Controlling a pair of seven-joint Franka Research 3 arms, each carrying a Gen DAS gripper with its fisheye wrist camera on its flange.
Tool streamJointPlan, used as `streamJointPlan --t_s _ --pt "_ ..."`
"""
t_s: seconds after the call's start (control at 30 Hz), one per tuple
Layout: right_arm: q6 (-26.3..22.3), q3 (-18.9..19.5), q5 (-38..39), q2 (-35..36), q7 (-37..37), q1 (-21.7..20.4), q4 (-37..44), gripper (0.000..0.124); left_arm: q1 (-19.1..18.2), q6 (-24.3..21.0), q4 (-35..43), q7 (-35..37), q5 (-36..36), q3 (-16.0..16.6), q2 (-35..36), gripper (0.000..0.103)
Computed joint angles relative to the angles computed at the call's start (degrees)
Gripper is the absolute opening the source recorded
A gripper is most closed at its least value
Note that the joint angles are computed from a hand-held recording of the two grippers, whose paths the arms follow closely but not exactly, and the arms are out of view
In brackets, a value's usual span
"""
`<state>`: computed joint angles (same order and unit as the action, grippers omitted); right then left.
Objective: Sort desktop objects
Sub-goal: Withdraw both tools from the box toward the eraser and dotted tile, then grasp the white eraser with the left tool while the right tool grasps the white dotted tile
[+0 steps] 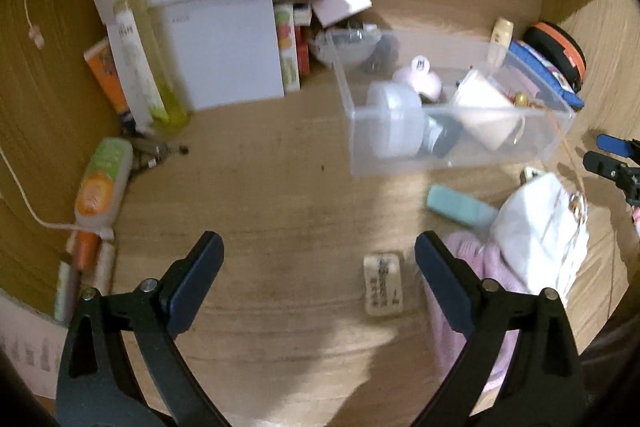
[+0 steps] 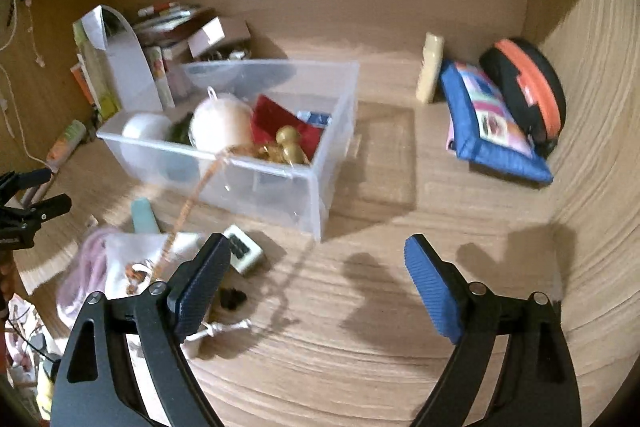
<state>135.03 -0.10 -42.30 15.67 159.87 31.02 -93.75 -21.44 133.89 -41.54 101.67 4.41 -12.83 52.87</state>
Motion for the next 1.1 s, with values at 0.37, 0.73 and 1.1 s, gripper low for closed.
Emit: streamJointPlan --t_s 0.37,0.73,1.1 --pt "-0.72 0.55 3.11 1.79 -4.96 -0.06 0.34 0.085 0.58 -0.99 -4.48 3.13 -0.11 -0.76 -1.17 0.097" --pt "0.70 -0.28 9.56 7.28 -16.33 0.51 6.58 0.056 0.98 -0.83 -4.71 5.20 -0.51 -1.48 -0.91 0.084" --pt "1.18 -1.90 17.02 11.90 -26.60 1.26 12.43 0.036 1.76 -0.62 -3.65 7.19 -3.54 -2.40 -0.02 0.062"
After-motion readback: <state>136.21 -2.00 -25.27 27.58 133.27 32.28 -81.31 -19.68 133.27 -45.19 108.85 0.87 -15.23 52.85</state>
